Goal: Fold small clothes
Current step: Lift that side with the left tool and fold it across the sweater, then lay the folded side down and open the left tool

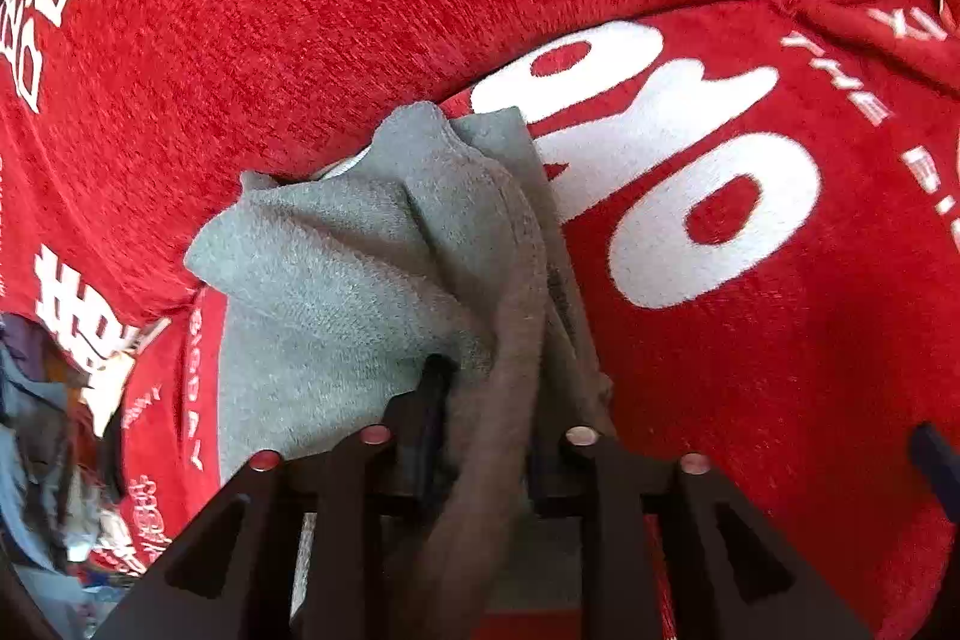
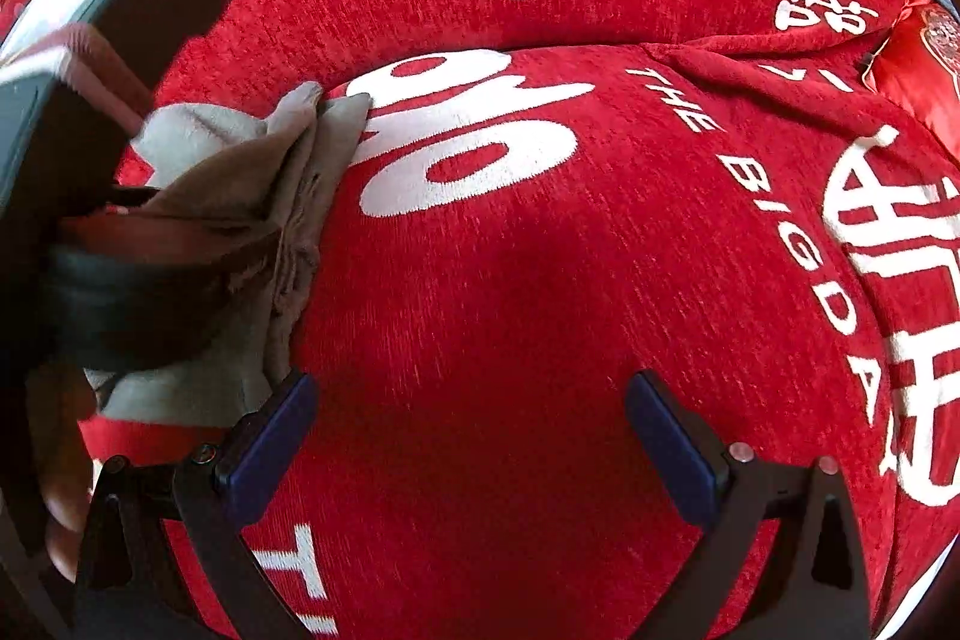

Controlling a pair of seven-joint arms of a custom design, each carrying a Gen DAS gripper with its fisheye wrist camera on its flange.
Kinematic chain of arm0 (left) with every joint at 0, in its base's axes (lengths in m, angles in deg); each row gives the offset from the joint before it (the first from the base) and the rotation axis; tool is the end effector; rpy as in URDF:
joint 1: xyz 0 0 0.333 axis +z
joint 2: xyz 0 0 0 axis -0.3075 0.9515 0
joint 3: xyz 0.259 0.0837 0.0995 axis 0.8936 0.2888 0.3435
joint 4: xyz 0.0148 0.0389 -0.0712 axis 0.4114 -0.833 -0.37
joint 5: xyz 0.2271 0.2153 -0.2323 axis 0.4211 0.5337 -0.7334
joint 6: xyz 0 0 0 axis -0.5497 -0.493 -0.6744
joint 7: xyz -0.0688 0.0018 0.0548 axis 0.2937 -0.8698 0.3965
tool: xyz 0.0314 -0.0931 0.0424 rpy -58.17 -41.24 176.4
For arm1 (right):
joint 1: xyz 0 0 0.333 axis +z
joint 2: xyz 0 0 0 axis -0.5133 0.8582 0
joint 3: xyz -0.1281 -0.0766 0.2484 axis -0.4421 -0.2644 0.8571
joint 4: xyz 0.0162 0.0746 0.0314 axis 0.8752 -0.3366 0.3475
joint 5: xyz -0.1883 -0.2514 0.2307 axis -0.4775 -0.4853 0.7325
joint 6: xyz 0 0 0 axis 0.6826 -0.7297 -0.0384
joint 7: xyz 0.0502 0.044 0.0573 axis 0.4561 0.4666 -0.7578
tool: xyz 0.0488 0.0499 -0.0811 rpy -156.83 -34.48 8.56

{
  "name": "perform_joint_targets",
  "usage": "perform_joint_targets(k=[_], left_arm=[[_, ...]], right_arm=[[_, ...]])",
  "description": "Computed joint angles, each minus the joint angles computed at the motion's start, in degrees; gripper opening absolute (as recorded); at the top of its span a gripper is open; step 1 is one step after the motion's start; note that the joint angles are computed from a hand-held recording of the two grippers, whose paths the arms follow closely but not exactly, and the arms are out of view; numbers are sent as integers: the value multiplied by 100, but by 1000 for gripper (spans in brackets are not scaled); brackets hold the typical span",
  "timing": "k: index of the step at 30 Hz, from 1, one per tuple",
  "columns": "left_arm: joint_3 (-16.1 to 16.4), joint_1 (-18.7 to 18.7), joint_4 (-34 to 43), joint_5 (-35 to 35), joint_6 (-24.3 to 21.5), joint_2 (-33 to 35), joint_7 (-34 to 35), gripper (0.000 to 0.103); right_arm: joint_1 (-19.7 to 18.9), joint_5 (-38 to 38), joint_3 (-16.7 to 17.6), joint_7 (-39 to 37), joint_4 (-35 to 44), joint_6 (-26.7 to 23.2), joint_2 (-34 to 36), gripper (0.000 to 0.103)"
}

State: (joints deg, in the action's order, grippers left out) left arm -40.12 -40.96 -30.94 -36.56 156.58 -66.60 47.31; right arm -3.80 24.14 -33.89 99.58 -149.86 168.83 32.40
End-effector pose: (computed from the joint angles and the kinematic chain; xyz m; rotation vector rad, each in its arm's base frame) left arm 0.4643 -0.3377 0.4767 -1.8687 1.9439 0.0723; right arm 0.4334 0.3233 0.3521 -1.9907 1.7161 -0.2168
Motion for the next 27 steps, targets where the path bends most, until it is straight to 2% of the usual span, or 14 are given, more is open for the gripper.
perform_joint_targets(k=[1,2,4,6,9,10,11,14,15,17,19,21,26,27], left_arm=[[31,55,-110,-246,154,-166,44,35],[72,124,-262,-560,362,-371,117,55],[192,269,-754,-1313,983,-963,325,84],[352,329,-1441,-1964,1791,-1738,535,84],[695,300,-2307,-2696,2516,-2790,917,84],[624,440,-2509,-2688,2671,-3019,842,84],[614,573,-2761,-2576,2756,-3272,704,84],[763,708,-3174,-2632,2616,-3536,573,84],[782,713,-3257,-2689,2620,-3545,547,84],[821,697,-3552,-2811,2736,-3684,513,84],[875,584,-3900,-3010,3091,-3804,557,84],[927,505,-4132,-3133,3330,-3850,634,84],[901,484,-4339,-3115,3599,-3834,702,84],[898,478,-4373,-3109,3653,-3841,713,84]], right_arm=[[-10,134,5,-125,-79,70,-60,102],[-25,241,7,-206,-151,105,-126,102],[-51,675,20,-535,-275,219,-235,102],[-50,1292,26,-1012,-344,335,-325,102],[47,2478,-13,-1996,-296,495,-414,102],[128,3060,-44,-2505,-193,500,-400,102],[259,4005,-94,-3378,7,481,-343,102],[267,5811,3,-5254,842,104,56,102],[217,5853,52,-5396,1107,-29,236,102],[136,5351,105,-5214,1827,-396,763,102],[145,4668,110,-4917,2421,-669,1165,102],[157,4137,171,-4958,3004,-890,1521,102],[594,2492,57,-4989,4989,-2153,2782,102],[724,2215,1,-4923,5472,-2471,3107,97]])
